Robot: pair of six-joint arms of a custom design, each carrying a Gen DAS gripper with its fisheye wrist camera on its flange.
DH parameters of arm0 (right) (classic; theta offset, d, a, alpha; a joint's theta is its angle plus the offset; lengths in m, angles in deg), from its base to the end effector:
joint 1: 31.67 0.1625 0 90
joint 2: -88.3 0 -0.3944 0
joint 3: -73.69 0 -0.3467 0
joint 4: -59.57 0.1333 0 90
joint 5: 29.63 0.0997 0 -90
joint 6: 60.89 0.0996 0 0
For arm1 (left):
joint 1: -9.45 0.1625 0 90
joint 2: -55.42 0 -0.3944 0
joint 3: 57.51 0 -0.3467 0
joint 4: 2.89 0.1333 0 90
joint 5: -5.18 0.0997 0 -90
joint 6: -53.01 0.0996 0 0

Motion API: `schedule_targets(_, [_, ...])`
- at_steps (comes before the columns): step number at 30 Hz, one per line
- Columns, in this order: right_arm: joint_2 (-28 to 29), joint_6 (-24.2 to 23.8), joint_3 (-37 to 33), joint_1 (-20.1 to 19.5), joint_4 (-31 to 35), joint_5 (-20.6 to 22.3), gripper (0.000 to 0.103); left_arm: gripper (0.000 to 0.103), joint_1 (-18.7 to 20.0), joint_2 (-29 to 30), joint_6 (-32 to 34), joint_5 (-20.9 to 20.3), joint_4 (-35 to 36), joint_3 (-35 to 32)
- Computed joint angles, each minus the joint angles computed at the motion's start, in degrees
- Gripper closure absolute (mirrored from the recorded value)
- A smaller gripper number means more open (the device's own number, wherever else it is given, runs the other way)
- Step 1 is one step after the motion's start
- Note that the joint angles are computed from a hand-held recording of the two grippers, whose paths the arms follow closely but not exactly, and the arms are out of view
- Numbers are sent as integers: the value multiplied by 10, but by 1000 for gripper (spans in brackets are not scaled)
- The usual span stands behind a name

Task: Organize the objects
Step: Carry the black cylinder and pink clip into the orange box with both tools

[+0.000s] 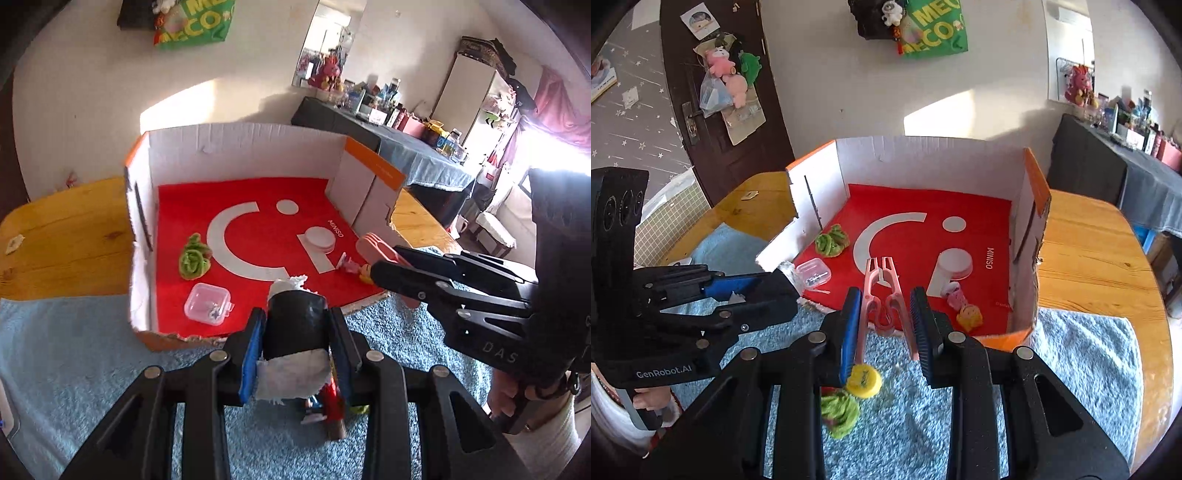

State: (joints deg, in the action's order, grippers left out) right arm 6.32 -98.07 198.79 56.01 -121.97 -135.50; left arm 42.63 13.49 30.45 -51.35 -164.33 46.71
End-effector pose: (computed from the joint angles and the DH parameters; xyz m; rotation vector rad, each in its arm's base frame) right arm 0.0879 -0.4499 0.3271 0.5879 -2.3856 0.9222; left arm -0.3709 -0.4674 0.0529 0.7357 2.6082 -0.6870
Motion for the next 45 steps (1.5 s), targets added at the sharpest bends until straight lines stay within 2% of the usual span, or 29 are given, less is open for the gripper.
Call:
schedule_targets(7, [28,29,-79,-11,115,-11,77,67,46,26,1,-64,77,-77])
schedule_targets(18, [68,60,-155,-16,238,-49,77,67,80,53,-18,-107,132,-137])
schedule_targets(26, [90,64,-186,-5,281,-85,77,67,92,63,-34,-129,145,-156])
schedule_targets(32, [108,61,-192,2,283,-112,77,67,97,69,-38,-132,153,-164])
schedule_targets(45, [115,60,-194,-3,295,-119,76,67,104,84,-43,-141,171,-185])
